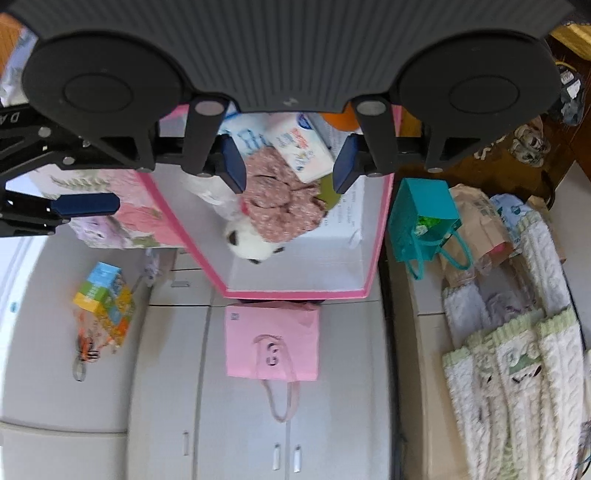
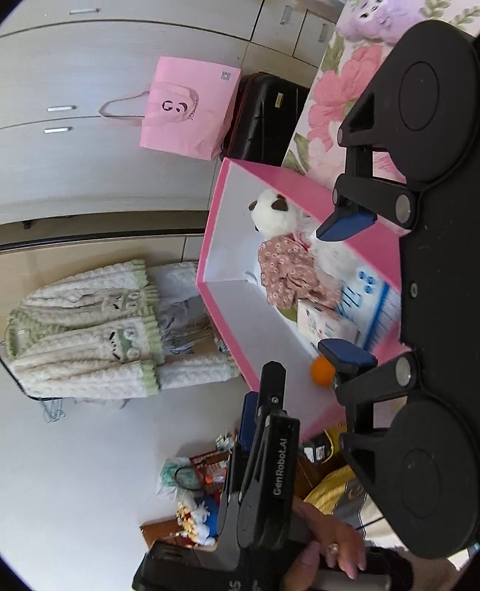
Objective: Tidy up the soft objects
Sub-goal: 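Move both tools from the box to the lilac plush on the bed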
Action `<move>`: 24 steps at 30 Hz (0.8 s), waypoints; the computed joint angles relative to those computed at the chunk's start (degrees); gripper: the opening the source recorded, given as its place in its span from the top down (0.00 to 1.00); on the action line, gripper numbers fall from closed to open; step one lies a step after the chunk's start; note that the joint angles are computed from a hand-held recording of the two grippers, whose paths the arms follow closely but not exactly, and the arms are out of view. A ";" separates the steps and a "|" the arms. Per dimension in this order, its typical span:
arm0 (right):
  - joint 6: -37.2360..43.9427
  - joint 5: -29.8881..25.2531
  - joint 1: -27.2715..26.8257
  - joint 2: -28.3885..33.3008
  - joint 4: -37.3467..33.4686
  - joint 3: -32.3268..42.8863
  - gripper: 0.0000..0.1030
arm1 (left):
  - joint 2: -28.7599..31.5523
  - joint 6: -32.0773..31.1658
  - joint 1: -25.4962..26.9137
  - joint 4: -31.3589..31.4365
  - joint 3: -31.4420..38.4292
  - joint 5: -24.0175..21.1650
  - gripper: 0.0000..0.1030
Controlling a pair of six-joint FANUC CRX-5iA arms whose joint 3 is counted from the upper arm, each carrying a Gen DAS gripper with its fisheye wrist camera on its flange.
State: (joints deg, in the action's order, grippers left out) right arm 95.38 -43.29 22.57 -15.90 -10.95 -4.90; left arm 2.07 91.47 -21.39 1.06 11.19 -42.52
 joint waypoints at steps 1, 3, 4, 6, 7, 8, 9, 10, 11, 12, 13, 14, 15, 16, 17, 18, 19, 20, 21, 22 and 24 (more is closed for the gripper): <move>-0.40 -0.21 0.02 -0.99 0.39 -0.58 0.37 | -0.66 -1.25 -0.15 1.09 -0.62 0.21 0.48; -1.76 -0.89 0.15 -2.76 1.79 -1.59 0.36 | -1.70 -3.90 -0.28 3.91 -1.81 0.54 0.47; -3.48 -0.88 0.66 -3.62 3.70 -2.41 0.36 | -2.26 -5.10 -0.35 5.64 -2.56 0.90 0.47; -8.26 -0.51 2.81 -6.02 10.08 -5.25 0.35 | -3.39 -4.23 -1.10 5.43 -3.30 1.43 0.47; -8.95 -0.75 3.22 -6.92 11.27 -5.98 0.35 | -3.99 -3.63 -1.74 4.59 -3.62 1.81 0.46; -8.84 -1.71 3.38 -7.69 11.37 -6.18 0.35 | -4.43 -3.59 -2.22 4.36 -3.91 1.93 0.46; -8.24 -2.95 3.27 -8.20 10.90 -5.96 0.34 | -4.76 -3.95 -2.57 4.89 -4.30 1.99 0.45; -8.11 -3.87 3.38 -8.88 10.97 -6.10 0.33 | -4.96 -4.74 -2.72 5.95 -4.67 1.98 0.45; -8.29 -4.33 3.60 -9.65 11.51 -6.59 0.31 | -5.06 -6.03 -2.97 7.46 -5.03 1.91 0.45; -8.60 -4.61 3.85 -10.34 12.23 -7.16 0.30 | -5.20 -7.02 -3.21 8.37 -5.29 1.86 0.45; -9.01 -4.78 4.08 -11.05 13.07 -7.83 0.27 | -5.27 -7.68 -3.70 8.76 -5.38 1.80 0.44; -9.83 -4.64 4.38 -11.96 14.16 -8.84 0.25 | -4.99 -8.70 -4.32 9.29 -5.13 1.57 0.44; -10.83 -4.54 4.58 -12.96 15.20 -9.88 0.25 | -4.69 -9.59 -4.75 9.90 -4.88 1.28 0.44; -11.73 -4.63 4.54 -13.66 15.90 -10.58 0.25 | -4.30 -10.55 -5.21 10.65 -4.60 0.99 0.43; -12.46 -4.77 4.27 -14.36 16.36 -11.21 0.25 | -3.79 -12.13 -5.65 12.09 -4.35 0.50 0.43; -12.97 -4.87 3.90 -14.95 16.73 -11.76 0.24 | -3.28 -13.09 -6.04 13.19 -4.12 0.18 0.42; -13.26 -4.93 3.43 -15.50 17.04 -12.26 0.23 | -2.55 -14.30 -6.48 14.64 -3.77 -0.08 0.41; -13.33 -4.92 2.85 -15.90 17.25 -12.65 0.21 | -1.90 -14.76 -7.08 15.27 -3.35 -0.21 0.41; -13.29 -4.89 2.23 -16.23 17.42 -12.99 0.19 | -0.97 -14.91 -7.77 15.54 -2.52 -0.41 0.41; -13.22 -4.83 1.62 -16.56 17.50 -13.34 0.19 | -0.30 -14.86 -8.52 15.41 -1.98 0.05 0.41; -12.22 -4.96 0.15 -16.66 16.93 -13.37 0.19 | 0.61 -14.51 -10.41 14.95 -1.80 3.33 0.41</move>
State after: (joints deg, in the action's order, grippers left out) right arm 83.16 -48.25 22.72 -32.56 5.98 -18.27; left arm 2.68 76.95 -31.79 16.01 9.39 -39.19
